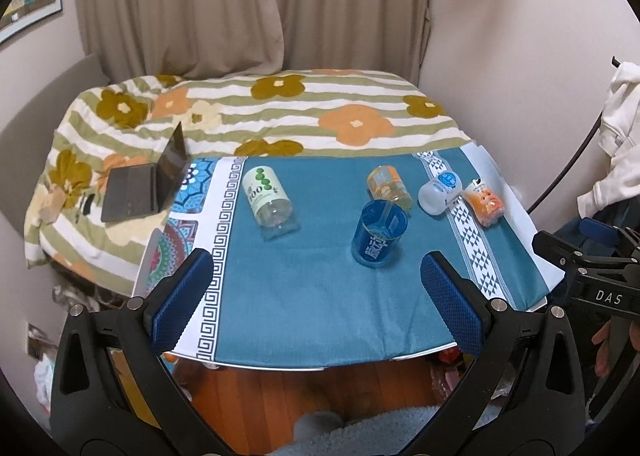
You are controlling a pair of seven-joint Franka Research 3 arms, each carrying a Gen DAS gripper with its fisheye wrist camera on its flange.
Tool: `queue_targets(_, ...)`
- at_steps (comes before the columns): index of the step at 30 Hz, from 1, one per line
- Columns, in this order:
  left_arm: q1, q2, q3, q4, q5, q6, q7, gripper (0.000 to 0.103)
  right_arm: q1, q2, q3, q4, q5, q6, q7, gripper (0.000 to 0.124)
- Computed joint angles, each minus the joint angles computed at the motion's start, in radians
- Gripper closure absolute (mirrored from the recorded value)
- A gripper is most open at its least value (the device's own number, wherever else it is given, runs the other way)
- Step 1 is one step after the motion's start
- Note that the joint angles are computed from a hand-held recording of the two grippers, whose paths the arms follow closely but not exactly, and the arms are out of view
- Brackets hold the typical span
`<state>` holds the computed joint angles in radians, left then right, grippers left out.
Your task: Flip cup upright
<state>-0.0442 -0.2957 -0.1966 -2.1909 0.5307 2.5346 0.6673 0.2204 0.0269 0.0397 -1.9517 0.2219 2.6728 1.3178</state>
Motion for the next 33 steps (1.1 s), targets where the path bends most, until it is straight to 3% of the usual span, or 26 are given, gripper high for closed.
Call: queue_targets(33,-0.001,0.016,0.002,0.016,0.008,0.009,-0.006,0.0,-0.002,0.006,-0.002,0.01,-0.015,0.0,0.008,0.021)
